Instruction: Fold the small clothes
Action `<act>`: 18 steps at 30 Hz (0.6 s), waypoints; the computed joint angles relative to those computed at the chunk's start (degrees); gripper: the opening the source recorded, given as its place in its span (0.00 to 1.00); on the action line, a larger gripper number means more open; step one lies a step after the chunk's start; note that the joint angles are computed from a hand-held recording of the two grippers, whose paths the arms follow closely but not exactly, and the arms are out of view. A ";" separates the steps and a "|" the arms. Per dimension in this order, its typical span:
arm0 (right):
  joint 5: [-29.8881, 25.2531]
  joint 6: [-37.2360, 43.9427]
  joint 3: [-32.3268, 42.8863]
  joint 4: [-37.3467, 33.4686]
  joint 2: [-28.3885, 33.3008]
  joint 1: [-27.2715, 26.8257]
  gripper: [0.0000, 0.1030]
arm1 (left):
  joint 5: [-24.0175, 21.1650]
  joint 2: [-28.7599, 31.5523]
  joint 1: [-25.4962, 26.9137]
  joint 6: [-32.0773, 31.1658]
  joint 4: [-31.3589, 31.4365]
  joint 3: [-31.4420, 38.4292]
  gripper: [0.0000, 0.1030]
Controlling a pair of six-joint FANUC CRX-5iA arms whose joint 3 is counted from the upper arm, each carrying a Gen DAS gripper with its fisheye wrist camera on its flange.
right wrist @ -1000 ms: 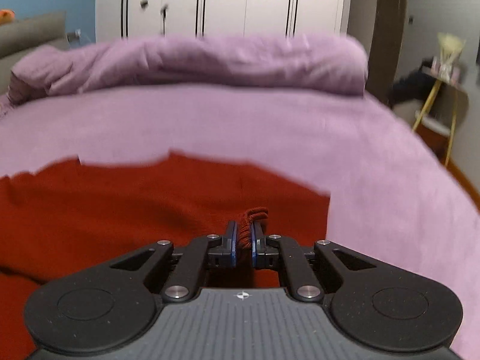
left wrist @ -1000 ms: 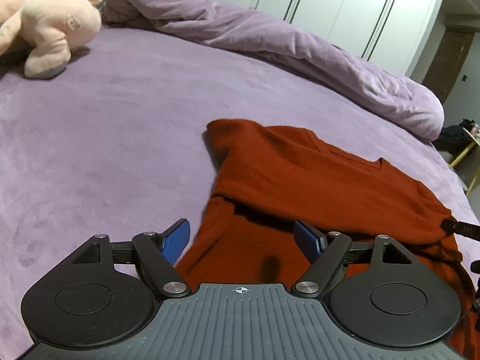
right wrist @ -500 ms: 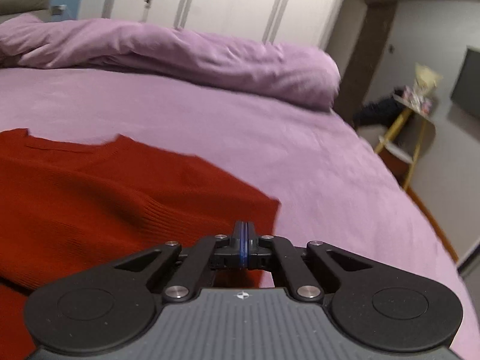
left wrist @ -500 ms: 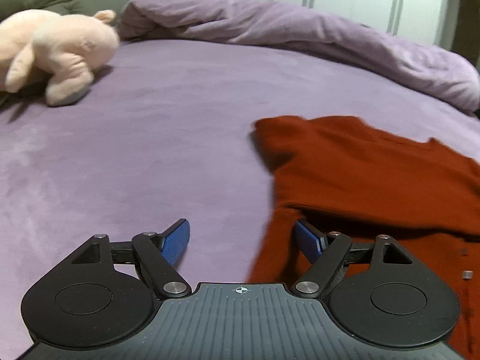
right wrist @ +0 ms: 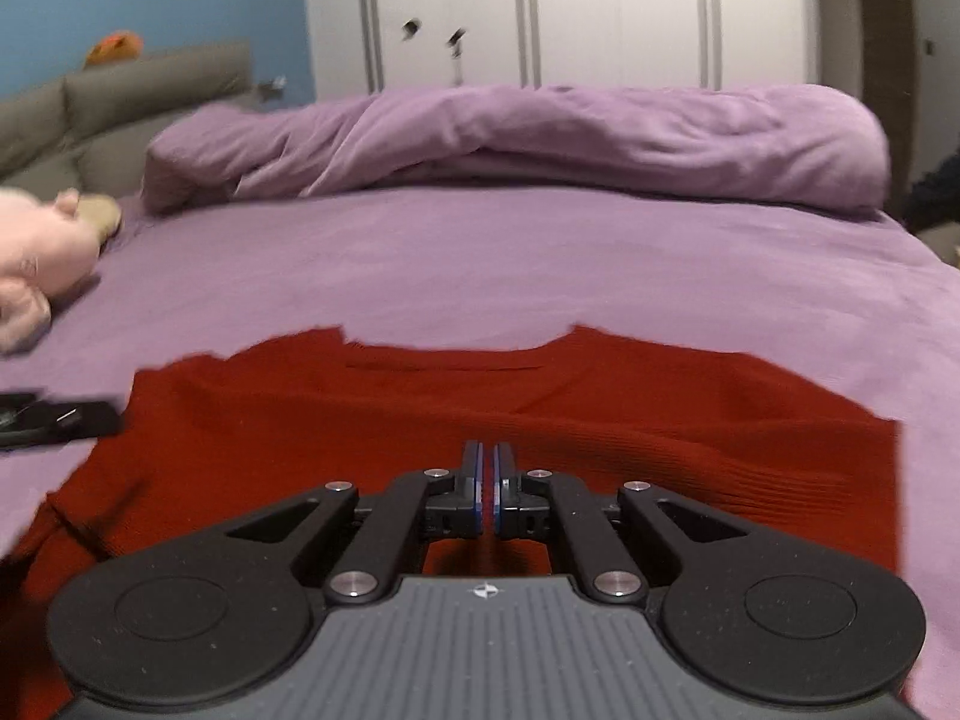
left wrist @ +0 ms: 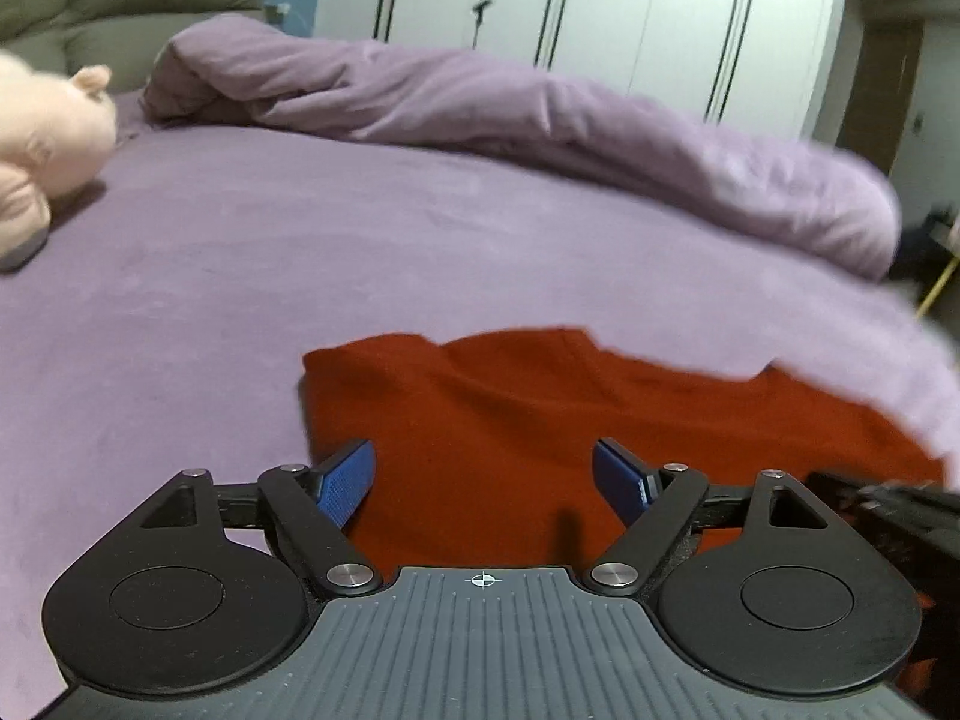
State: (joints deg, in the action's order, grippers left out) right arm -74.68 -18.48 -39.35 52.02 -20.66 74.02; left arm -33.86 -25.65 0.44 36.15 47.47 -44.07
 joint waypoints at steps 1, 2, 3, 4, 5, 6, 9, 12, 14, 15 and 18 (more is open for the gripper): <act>-0.59 1.32 0.58 -0.96 0.68 -0.27 0.02 | 2.52 1.22 -0.95 2.59 -4.41 0.96 0.82; -2.64 3.38 1.22 -1.97 1.78 -0.50 0.03 | 4.01 2.46 -1.34 6.66 -9.96 2.39 0.82; -5.78 4.38 1.01 -2.27 2.38 -0.27 0.03 | 5.03 3.29 -0.93 8.57 -12.76 2.86 0.84; -8.25 4.57 0.19 -2.64 1.84 0.16 0.03 | 5.88 4.03 -0.08 8.51 -12.56 2.62 0.85; -11.94 4.08 -0.92 -3.77 1.03 0.68 0.02 | 6.44 4.54 1.27 7.94 -10.49 1.92 0.88; -14.95 2.17 -2.58 -4.23 -0.79 2.12 0.02 | 6.03 5.12 2.95 10.26 -10.55 2.13 0.88; -20.88 -5.48 -5.47 -4.85 -6.23 6.30 0.00 | 5.99 5.04 4.93 6.64 -5.12 0.67 0.85; -28.60 -11.87 -3.47 -10.48 -5.98 8.16 0.07 | 6.04 3.55 4.66 8.49 -10.89 1.58 0.84; -30.24 -15.98 -3.19 -10.39 -7.77 12.04 0.07 | 5.21 1.00 5.17 5.49 -9.02 0.04 0.84; -30.61 -17.03 -3.67 -8.85 -8.83 15.28 0.07 | 4.69 -0.47 5.56 2.77 -6.92 -1.15 0.85; -27.12 -17.39 -5.44 -4.86 -11.42 21.92 0.07 | 5.15 -4.64 5.34 -6.41 -1.86 -5.43 0.87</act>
State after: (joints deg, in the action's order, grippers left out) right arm -101.80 -35.87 -44.79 47.16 -32.08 95.94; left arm -28.71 -30.29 5.78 29.74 45.61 -49.51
